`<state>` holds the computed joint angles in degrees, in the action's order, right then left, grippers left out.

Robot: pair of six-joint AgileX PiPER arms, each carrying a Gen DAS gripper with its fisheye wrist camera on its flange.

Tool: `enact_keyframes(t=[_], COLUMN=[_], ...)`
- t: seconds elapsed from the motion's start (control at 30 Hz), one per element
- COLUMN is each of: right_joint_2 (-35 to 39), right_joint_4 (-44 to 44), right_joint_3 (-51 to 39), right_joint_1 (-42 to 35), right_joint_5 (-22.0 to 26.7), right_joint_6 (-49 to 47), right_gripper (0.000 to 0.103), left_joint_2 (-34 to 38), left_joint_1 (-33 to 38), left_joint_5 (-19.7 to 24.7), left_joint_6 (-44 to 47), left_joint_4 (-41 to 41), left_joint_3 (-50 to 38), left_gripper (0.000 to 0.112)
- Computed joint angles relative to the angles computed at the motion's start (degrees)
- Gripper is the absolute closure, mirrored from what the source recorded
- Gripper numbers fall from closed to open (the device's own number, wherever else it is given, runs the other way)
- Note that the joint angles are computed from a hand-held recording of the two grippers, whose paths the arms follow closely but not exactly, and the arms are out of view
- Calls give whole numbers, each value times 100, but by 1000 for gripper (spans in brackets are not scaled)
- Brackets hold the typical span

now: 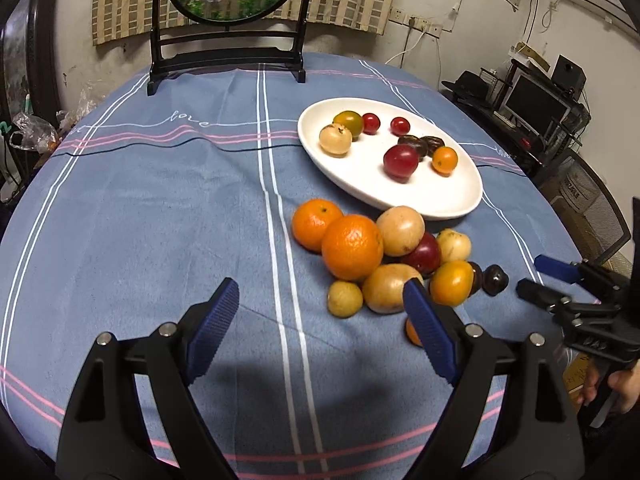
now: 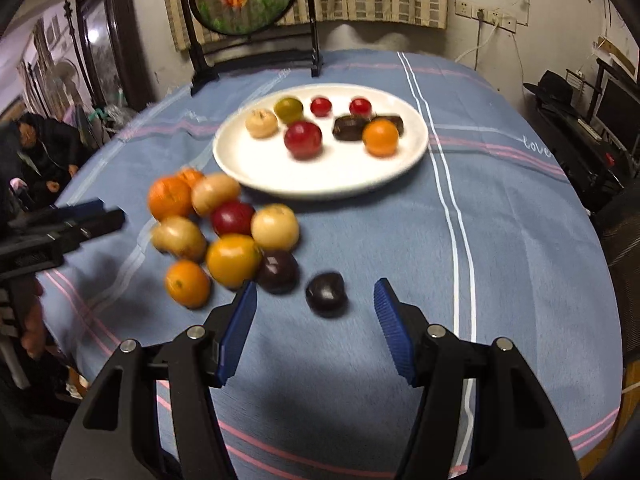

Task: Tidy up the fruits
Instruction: 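Grasp a dark purple plum with the right gripper while the left gripper grasps a mandarin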

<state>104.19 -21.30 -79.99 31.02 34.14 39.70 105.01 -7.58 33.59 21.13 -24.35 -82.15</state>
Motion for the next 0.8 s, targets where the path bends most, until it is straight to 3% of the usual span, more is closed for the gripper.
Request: enact_keyframes(t=[0.27, 0.33, 0.43, 0.73, 0.8], right_joint_2=[356, 584, 674, 462, 441], right_joint_4=[156, 550, 263, 1019, 1177], right_joint_3=[13, -183, -236, 82, 134], right_joint_1=[-150, -225, -202, -381, -414], right_joint_5=[-308, -255, -297, -619, -669], right_joint_6=[-236, -715, -586, -1034, -1141], right_gripper=[44, 61, 74, 75, 75], left_joint_2=[136, 204, 308, 764, 914], left_joint_1=[-21, -27, -72, -327, -341], left_joint_5=[58, 114, 164, 193, 282], left_joint_6=[-190, -217, -309, -900, -875], left_joint_4=[175, 181, 259, 720, 628], left_joint_3=[-117, -193, -302, -902, -1102], left_gripper=[26, 26, 26, 28, 40])
